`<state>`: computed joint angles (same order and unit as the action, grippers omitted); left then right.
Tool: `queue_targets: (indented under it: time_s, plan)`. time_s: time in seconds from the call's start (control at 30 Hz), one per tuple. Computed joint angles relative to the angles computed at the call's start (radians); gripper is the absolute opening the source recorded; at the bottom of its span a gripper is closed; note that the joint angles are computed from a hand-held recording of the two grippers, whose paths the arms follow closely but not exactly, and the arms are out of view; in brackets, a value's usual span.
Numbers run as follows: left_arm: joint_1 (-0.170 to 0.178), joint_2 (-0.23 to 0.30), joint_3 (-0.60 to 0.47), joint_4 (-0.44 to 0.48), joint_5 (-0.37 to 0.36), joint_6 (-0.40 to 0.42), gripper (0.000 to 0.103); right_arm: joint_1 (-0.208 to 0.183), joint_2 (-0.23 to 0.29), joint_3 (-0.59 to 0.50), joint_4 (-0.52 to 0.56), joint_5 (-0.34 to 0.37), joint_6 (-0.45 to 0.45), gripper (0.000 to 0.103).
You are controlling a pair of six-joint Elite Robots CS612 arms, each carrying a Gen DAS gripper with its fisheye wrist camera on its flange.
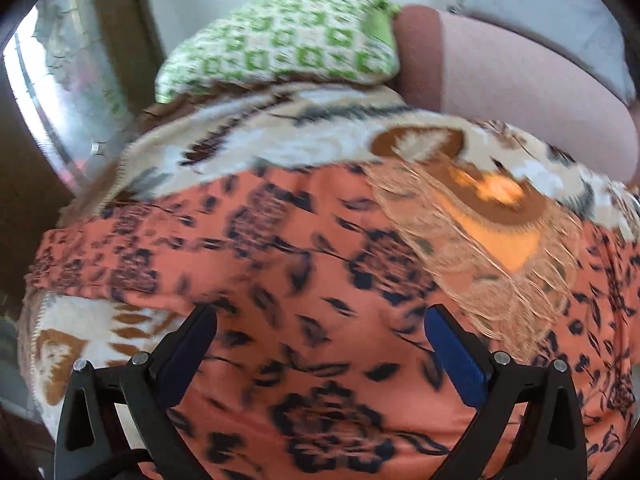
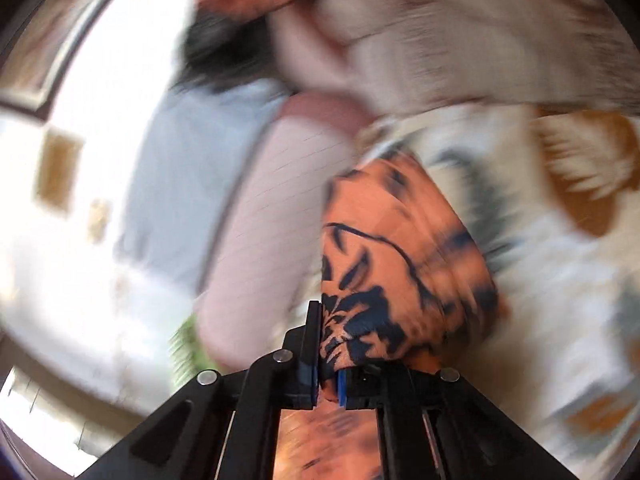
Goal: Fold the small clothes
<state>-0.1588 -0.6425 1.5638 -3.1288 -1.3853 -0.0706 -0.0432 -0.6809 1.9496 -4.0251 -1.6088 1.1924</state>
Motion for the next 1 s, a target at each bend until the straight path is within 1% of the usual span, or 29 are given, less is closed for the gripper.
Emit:
queue_targets:
  time_s: [0.1,0.2,0.27,0.37,0.4,0.43,0.47,0.5,0.57,0.6,0.67,0.7,0.73,0.77,0.8,0.83,0.87,0.9,0.93,1.0]
  plan:
    - [0.019,-0.002,-0.005,-0.019,0.036,-0.028,0.103,0.061,0.002,-0.094,0.02,0.066,-0.07,0.006]
    - [0.041,0.001,-0.021,-0.024,0.073,-0.055,0.103,0.125,0.036,-0.217,0.06,0.126,-0.093,0.006]
    - [0.055,0.004,-0.031,-0.024,0.102,-0.075,0.103,0.166,0.068,-0.314,0.126,0.163,-0.116,0.006]
    - [0.079,0.011,-0.058,0.002,0.131,-0.127,0.103,0.225,0.126,-0.476,0.276,0.214,-0.158,0.006]
    - [0.088,0.014,-0.068,0.016,0.133,-0.143,0.103,0.242,0.143,-0.526,0.338,0.21,-0.18,0.006]
    - [0.096,0.016,-0.077,0.031,0.134,-0.155,0.103,0.265,0.165,-0.588,0.429,0.189,-0.225,0.007]
    - [0.105,0.019,-0.087,0.048,0.135,-0.167,0.103,0.28,0.177,-0.618,0.483,0.177,-0.251,0.009]
    - [0.114,0.021,-0.096,0.062,0.137,-0.179,0.103,0.297,0.201,-0.674,0.575,0.177,-0.277,0.01]
    - [0.125,0.024,-0.107,0.077,0.142,-0.195,0.103,0.314,0.243,-0.751,0.695,0.221,-0.295,0.011]
    - [0.131,0.025,-0.113,0.084,0.142,-0.203,0.103,0.324,0.266,-0.797,0.781,0.246,-0.322,0.014]
    - [0.139,0.027,-0.12,0.093,0.14,-0.208,0.103,0.336,0.292,-0.838,0.861,0.271,-0.373,0.026]
    - [0.141,0.028,-0.123,0.095,0.138,-0.209,0.103,0.343,0.307,-0.862,0.907,0.295,-0.411,0.04]
    - [0.144,0.028,-0.126,0.099,0.135,-0.207,0.103,0.348,0.31,-0.86,0.929,0.321,-0.435,0.058]
    - [0.148,0.028,-0.128,0.104,0.129,-0.209,0.103,0.351,0.312,-0.853,0.924,0.347,-0.446,0.062]
    - [0.152,0.027,-0.13,0.11,0.117,-0.213,0.103,0.354,0.306,-0.832,0.9,0.375,-0.458,0.063]
    - [0.156,0.026,-0.132,0.119,0.109,-0.22,0.103,0.353,0.296,-0.811,0.879,0.398,-0.491,0.063]
    - [0.159,0.025,-0.133,0.128,0.106,-0.227,0.103,0.351,0.284,-0.786,0.855,0.41,-0.521,0.063]
    - [0.163,0.023,-0.135,0.139,0.102,-0.239,0.103,0.347,0.267,-0.749,0.804,0.417,-0.539,0.064]
    - [0.167,0.021,-0.134,0.145,0.099,-0.25,0.103,0.343,0.253,-0.716,0.747,0.407,-0.534,0.067]
    - [0.178,0.018,-0.135,0.156,0.085,-0.279,0.103,0.34,0.235,-0.67,0.653,0.338,-0.492,0.069]
